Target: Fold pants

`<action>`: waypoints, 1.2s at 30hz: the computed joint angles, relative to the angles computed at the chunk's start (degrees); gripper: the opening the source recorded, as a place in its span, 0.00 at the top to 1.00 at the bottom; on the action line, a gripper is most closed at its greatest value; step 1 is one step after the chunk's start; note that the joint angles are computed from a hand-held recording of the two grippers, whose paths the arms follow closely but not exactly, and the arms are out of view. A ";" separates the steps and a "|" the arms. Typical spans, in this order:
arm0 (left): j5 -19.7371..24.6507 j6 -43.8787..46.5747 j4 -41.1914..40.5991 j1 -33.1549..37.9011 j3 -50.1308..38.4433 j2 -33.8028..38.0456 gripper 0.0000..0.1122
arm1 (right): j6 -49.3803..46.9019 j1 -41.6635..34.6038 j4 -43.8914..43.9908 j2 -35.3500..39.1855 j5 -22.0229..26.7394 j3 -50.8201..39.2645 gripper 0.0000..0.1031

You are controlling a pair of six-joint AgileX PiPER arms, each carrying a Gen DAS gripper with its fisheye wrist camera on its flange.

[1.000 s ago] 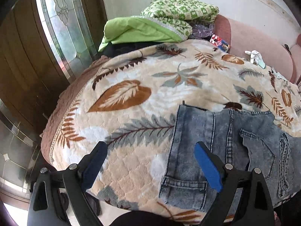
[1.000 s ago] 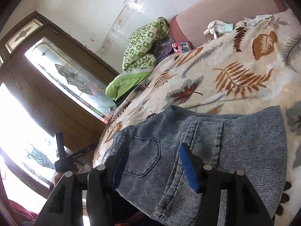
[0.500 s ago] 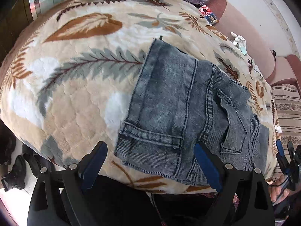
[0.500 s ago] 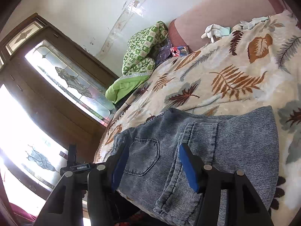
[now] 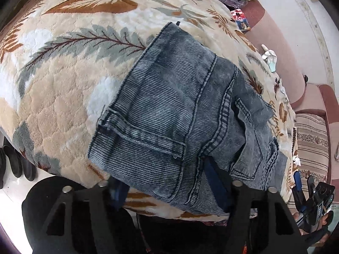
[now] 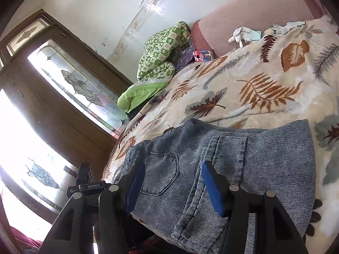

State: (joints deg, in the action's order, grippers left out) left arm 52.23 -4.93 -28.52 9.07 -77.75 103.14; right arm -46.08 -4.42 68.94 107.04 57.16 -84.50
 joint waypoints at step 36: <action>-0.45 2.86 25.37 -44.21 -34.87 12.27 0.70 | 2.10 -26.40 23.21 -5.20 -1.27 9.98 0.42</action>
State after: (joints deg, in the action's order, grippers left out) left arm 51.78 -2.06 -3.15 -35.14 -112.62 115.41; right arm -43.98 -30.82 92.15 101.84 55.89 -74.52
